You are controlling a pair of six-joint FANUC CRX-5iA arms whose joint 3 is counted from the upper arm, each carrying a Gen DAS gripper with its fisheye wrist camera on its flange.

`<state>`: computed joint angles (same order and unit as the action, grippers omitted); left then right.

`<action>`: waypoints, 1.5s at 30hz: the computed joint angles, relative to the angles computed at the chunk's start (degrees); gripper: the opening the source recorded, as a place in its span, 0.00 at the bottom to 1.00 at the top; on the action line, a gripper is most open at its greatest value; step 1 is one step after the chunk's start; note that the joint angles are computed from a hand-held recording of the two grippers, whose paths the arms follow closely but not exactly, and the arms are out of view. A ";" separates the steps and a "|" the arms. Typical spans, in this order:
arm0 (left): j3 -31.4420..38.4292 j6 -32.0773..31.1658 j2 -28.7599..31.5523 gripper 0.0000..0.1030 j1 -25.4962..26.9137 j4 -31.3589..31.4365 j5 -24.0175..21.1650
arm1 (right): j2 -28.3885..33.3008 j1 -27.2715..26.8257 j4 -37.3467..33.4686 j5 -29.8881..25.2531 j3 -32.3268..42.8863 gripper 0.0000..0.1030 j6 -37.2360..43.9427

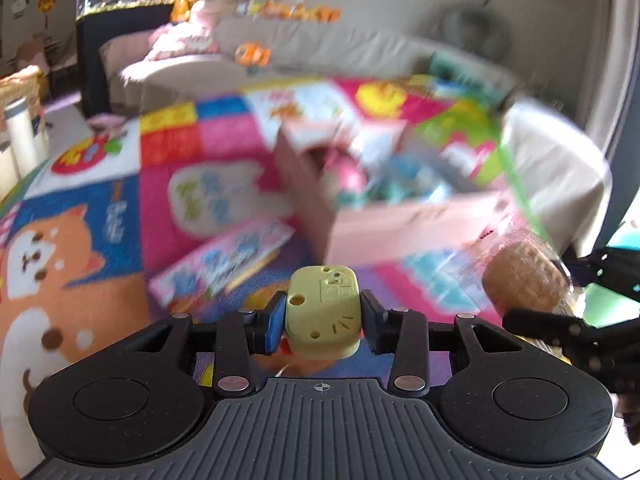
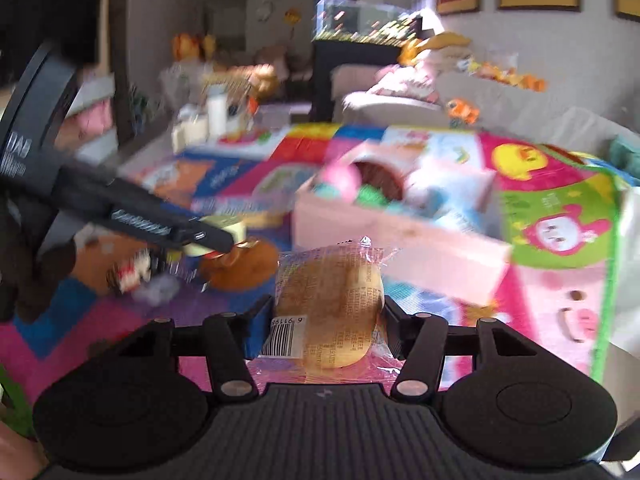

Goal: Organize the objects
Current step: 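Lower the yellow toy into the box with the left while the right grasps the wrapped bread bun, then carry the bread bun over the box and open the right gripper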

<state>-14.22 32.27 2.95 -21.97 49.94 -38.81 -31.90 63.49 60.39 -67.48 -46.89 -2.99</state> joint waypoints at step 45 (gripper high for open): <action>-19.65 -38.45 -5.25 0.36 -7.22 66.19 22.61 | 30.92 -44.76 -24.79 18.16 32.47 0.55 18.13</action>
